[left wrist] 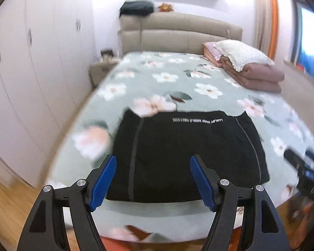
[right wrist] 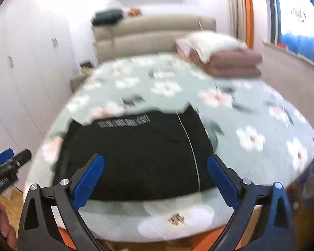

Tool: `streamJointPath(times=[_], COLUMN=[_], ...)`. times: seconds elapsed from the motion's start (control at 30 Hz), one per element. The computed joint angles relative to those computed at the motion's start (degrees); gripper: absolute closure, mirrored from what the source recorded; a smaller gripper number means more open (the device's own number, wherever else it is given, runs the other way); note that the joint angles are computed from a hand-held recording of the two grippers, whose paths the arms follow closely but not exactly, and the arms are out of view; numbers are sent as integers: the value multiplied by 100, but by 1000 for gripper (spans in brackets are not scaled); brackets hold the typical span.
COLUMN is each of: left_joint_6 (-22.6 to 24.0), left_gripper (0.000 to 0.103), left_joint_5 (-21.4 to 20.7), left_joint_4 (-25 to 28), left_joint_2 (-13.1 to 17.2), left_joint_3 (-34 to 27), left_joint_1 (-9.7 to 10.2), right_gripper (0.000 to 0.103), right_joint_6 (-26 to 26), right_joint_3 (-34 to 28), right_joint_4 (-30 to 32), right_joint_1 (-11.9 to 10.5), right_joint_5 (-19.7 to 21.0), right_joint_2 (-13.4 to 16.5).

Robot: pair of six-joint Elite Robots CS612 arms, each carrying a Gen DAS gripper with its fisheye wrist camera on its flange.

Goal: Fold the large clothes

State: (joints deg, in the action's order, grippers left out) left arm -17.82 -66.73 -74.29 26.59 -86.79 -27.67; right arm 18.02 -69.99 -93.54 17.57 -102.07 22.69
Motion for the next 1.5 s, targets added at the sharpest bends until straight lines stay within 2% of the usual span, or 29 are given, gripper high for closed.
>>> streamJointPath(times=[0.07,0.1,0.17,0.23,0.37,0.47,0.63,0.77,0.97,1.33,1.5], left_joint_6=[283,417,541,627,755,762,637,308,-121,-295,-319], left_gripper=[29,29,28,22,21,21,21,21,21,21,21], left_joint_5=[148,161,130,247,653,1058,1068,837,673,319,324], left_joint_4=[-208,-490,-940,-1219,-1220,-1311,-1363,-880,-426,-110,0], left_joint_2=[-95,-139,-204,-250,-314,-217,-17,-40,-32,-27,-41], left_joint_3=[-112,-195,-309,-386,-369,-317,-278,-101,-14,15,-24], left_joint_1=[-64,-89,-104,-152,-289,-377,-372,-258,-109,-38,-44], right_gripper=[2,2,2,1,0,0,0,0,0,0,0], right_joint_6=[-170,-245,-244,-233,-120,-43,-219,-199,-156,-131,-105], right_joint_3=[-119,-64,70,194,33,54,216,453,729,456,358], right_joint_4=[-31,-88,-288,-519,-556,-579,-523,-175,51,318,329], right_joint_1=[-1,-5,55,114,211,236,292,202,206,173,178], right_joint_5=[245,340,335,280,-25,-76,-487,-53,-95,-22,-18], right_joint_2=[-56,-155,-330,-450,-450,-409,-361,-365,-365,-203,-156])
